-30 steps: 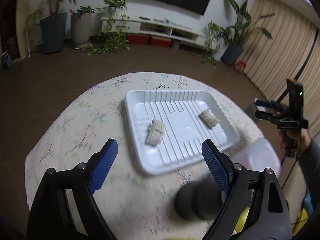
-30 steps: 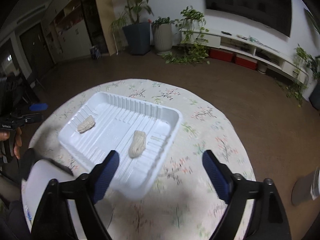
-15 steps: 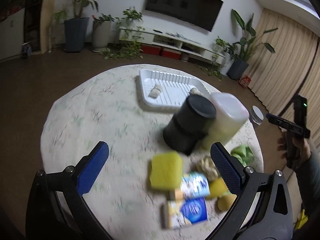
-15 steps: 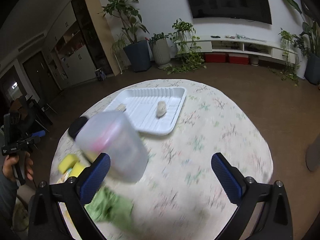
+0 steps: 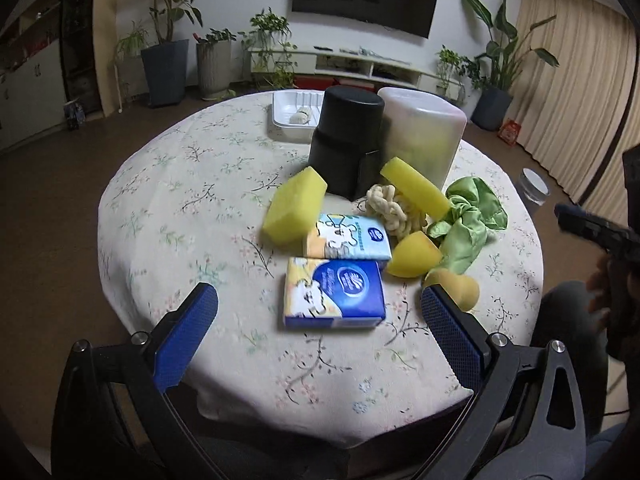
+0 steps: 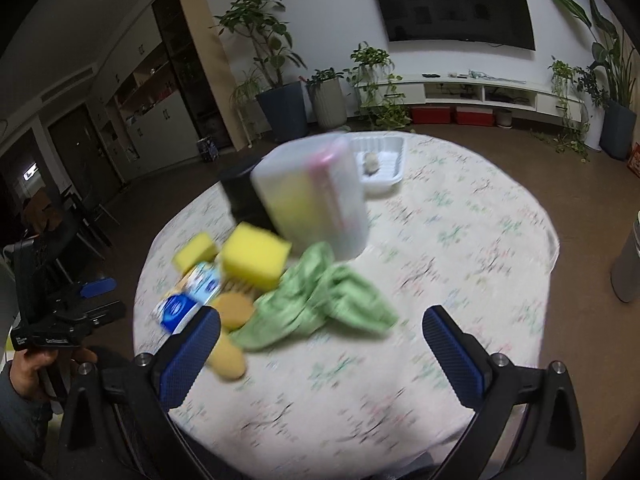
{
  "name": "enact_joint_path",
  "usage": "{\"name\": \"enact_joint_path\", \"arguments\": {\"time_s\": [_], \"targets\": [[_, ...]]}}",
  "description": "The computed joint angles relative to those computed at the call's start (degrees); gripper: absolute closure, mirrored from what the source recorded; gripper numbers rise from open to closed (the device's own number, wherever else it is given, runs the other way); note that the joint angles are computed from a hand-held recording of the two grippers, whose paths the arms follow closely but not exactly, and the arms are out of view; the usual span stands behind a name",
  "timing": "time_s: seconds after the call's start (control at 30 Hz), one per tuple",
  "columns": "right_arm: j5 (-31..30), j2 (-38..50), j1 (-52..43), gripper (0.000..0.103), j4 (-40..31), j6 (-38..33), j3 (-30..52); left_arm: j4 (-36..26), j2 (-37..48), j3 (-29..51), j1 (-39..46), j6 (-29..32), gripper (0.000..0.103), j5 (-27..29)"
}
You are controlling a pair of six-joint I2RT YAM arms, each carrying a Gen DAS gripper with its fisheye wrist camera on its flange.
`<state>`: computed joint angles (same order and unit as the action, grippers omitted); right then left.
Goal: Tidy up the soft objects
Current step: 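Withdraw the right tool from the tray back to the objects, then grasp the blue Vinda tissue pack with the left tool while the right tool grasps the beige sponge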
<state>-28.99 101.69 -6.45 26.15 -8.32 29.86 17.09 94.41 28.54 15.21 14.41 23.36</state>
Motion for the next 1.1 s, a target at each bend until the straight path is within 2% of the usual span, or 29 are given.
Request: {"name": "enact_joint_path", "arguments": {"time_s": [0.13,0.27,0.47,0.53,0.67,0.9,1.1], "targets": [[2.45,2.31,5.63,0.000,6.98,2.54,-4.46,3.39,0.41,-2.58,-2.72,-0.96,0.000,-2.85],[5.74,5.20,11.84,0.000,9.76,4.39,-5.08,1.20,2.08,-0.93,-5.67,-0.24,0.000,-4.62],[11.99,8.63,18.54,0.003,9.65,4.01,-2.97,-4.06,8.51,5.72,-6.17,-2.87,0.000,-5.57],[13.88,9.86,19.81,0.010,9.10,3.40,-1.83,-4.33,10.12,6.61,-6.77,-3.09,0.000,-6.64],[14.82,12.17,20.58,0.013,7.61,3.71,0.96,-4.06,11.56,7.38,-7.82,-2.46,0.000,-8.05],[14.61,15.78,22.44,0.031,3.60,2.65,6.00,-5.82,14.73,11.40,-7.57,-2.22,0.000,-8.88],[15.28,18.82,22.66,0.033,1.35,2.81,9.60,-7.99,17.55,14.11,-8.00,-0.84,0.001,-8.02]]}}
